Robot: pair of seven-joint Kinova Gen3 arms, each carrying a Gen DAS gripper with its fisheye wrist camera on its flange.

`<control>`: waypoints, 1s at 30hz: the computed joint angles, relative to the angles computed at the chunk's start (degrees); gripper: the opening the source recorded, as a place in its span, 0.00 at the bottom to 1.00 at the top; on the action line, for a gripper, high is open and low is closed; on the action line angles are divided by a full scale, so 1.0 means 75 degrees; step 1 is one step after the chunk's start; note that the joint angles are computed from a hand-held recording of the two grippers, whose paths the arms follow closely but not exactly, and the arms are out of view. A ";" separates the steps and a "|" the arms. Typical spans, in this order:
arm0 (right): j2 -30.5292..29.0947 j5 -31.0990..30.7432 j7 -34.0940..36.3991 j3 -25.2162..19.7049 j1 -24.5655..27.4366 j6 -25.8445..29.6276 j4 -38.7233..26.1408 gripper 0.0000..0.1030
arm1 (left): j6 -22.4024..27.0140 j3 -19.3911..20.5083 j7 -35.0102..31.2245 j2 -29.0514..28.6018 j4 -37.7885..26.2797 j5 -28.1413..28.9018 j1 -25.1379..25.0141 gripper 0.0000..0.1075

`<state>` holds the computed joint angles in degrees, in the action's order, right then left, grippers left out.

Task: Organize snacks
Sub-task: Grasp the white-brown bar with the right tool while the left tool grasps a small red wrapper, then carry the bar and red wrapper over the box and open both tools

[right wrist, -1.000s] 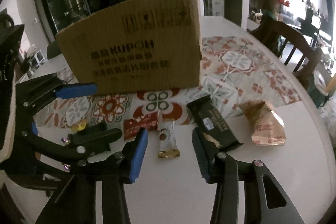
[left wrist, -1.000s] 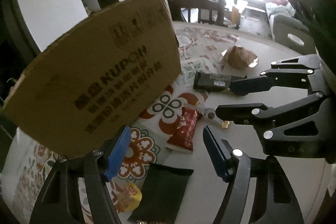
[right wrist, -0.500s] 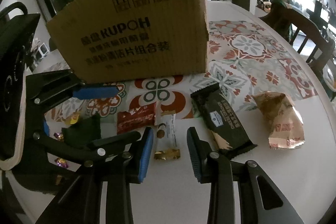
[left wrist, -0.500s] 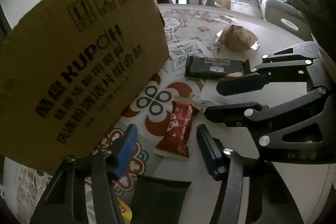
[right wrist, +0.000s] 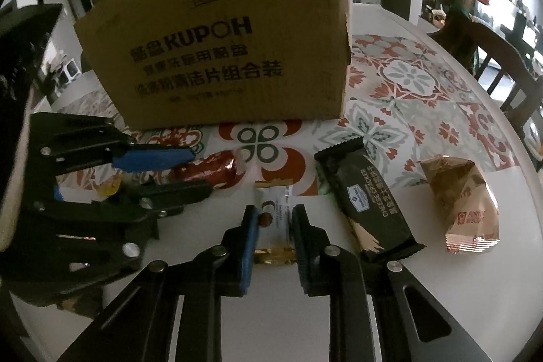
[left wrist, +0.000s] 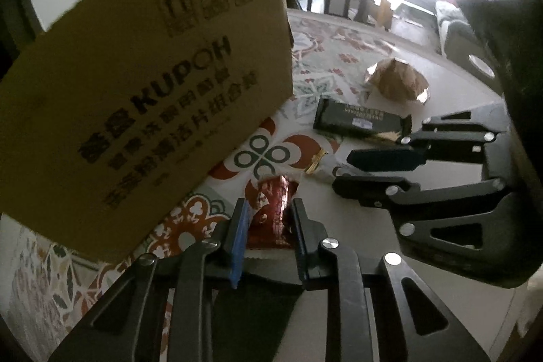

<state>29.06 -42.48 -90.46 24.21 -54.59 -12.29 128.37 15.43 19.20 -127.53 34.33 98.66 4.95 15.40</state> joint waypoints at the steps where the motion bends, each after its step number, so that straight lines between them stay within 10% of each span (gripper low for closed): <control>1: -0.0004 -0.0016 -0.0012 -0.0009 -0.0005 -0.0014 0.0007 0.19 | -0.0035 0.0004 0.0017 -0.0036 0.0042 0.0023 -0.0009 0.23; 30: -0.1659 -0.3107 0.2547 -0.1162 -0.0562 -0.2393 0.0760 0.19 | -0.1938 0.3089 0.0787 -0.1394 0.1957 0.0411 -0.3038 0.21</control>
